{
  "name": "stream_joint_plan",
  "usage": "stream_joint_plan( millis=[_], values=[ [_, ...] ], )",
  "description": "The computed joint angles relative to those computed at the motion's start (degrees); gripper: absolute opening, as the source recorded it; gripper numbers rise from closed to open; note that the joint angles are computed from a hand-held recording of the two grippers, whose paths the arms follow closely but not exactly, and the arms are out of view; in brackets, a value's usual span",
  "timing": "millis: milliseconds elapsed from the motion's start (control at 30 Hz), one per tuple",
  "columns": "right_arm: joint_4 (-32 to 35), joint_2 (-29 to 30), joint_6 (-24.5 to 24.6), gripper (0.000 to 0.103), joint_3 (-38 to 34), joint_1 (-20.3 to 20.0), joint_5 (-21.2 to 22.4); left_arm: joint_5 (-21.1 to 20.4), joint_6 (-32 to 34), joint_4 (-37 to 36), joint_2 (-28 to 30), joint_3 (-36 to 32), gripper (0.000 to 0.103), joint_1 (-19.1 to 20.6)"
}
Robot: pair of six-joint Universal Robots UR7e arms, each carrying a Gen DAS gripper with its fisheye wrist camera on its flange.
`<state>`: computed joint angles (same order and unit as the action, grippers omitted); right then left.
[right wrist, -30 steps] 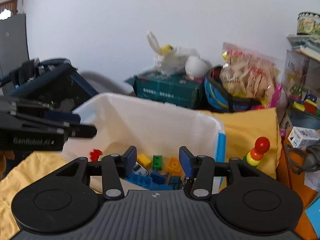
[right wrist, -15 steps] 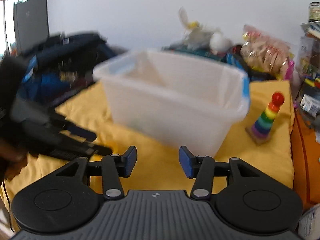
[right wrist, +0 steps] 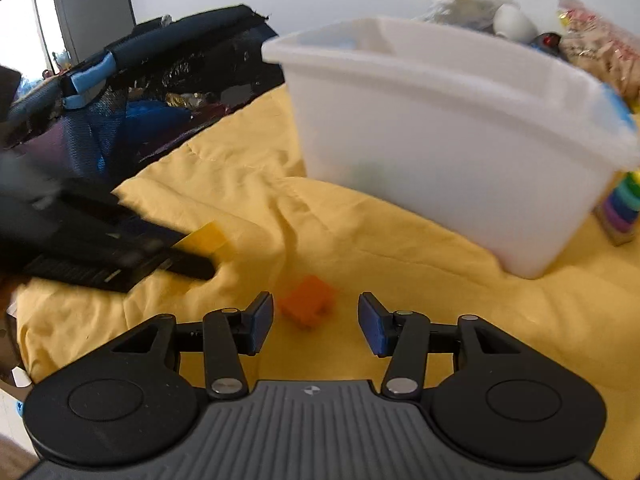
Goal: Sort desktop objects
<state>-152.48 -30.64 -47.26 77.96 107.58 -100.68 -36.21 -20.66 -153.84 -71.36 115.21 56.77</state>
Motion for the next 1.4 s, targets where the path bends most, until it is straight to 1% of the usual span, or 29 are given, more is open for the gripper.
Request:
stream_joint_plan(
  millis=[33, 67, 167, 233, 300, 367, 467, 567, 633, 767, 833, 967, 1100, 1267, 1400],
  values=[
    [1.18, 0.99, 1.20, 0.044, -1.17, 0.16, -0.43, 0.25, -0.47, 0.73, -0.28, 0.61, 0.030, -0.27],
    [2.27, 1.81, 2.57, 0.034, -2.25, 0.30, -0.91, 0.16, -1.09, 1.25, -0.52, 1.04, 0.030, -0.44],
    [3.82, 2.93, 6.03, 0.032, -3.36, 0.48, -2.93, -1.05, -2.29, 1.23, -1.16, 2.32, 0.030, -0.88],
    [2.43, 3.19, 4.47, 0.031, -3.05, 0.48, -2.70, -2.30, -2.01, 0.35, -1.04, 2.57, 0.030, -0.85],
    [1.27, 3.01, 1.92, 0.017, -2.49, 0.81, -3.76, -3.58, -0.20, -1.90, -0.21, 2.23, 0.030, -0.84],
    [1.24, 1.57, 1.12, 0.017, -1.35, 0.79, -3.26, -4.67, 2.04, -3.51, 1.20, 1.25, 0.030, -0.76],
    [-1.65, -0.96, -0.65, 0.017, 1.52, 0.48, -3.74, -6.36, 5.59, -5.32, 3.95, -0.83, 0.030, -0.44],
    [-2.08, -3.96, 0.86, 0.017, 3.99, -0.67, -3.94, -7.26, 8.54, -6.94, 6.64, -2.61, 0.030, -0.17],
    [-3.50, -5.47, 0.75, 0.017, 5.85, -1.31, -5.89, -7.94, 9.75, -6.71, 8.19, -3.93, 0.030, 0.29],
    [-4.99, -7.62, 1.92, 0.017, 8.48, -2.67, -7.84, -6.54, 10.25, -5.61, 9.83, -5.31, 0.030, 0.64],
    [-5.73, -8.45, 2.00, 0.017, 9.51, -3.17, -8.41, -4.75, 10.27, -4.18, 10.29, -5.90, 0.030, 0.59],
    [-6.11, -9.47, 1.84, 0.017, 10.27, -3.92, -7.89, -1.24, 10.24, -2.14, 10.65, -6.25, 0.030, 0.17],
    [-5.63, -10.15, 1.25, 0.017, 10.58, -4.45, -7.22, -0.65, 9.00, -1.39, 11.11, -6.69, 0.030, -0.48],
    [-4.66, -10.42, 0.02, 0.017, 10.55, -4.87, -6.32, -0.92, 10.92, -3.38, 12.28, -6.53, 0.038, -2.55],
    [-4.26, -10.56, -0.40, 0.017, 10.48, -5.20, -5.65, -1.08, 12.41, -4.44, 13.33, -6.20, 0.041, -3.96]
  ],
)
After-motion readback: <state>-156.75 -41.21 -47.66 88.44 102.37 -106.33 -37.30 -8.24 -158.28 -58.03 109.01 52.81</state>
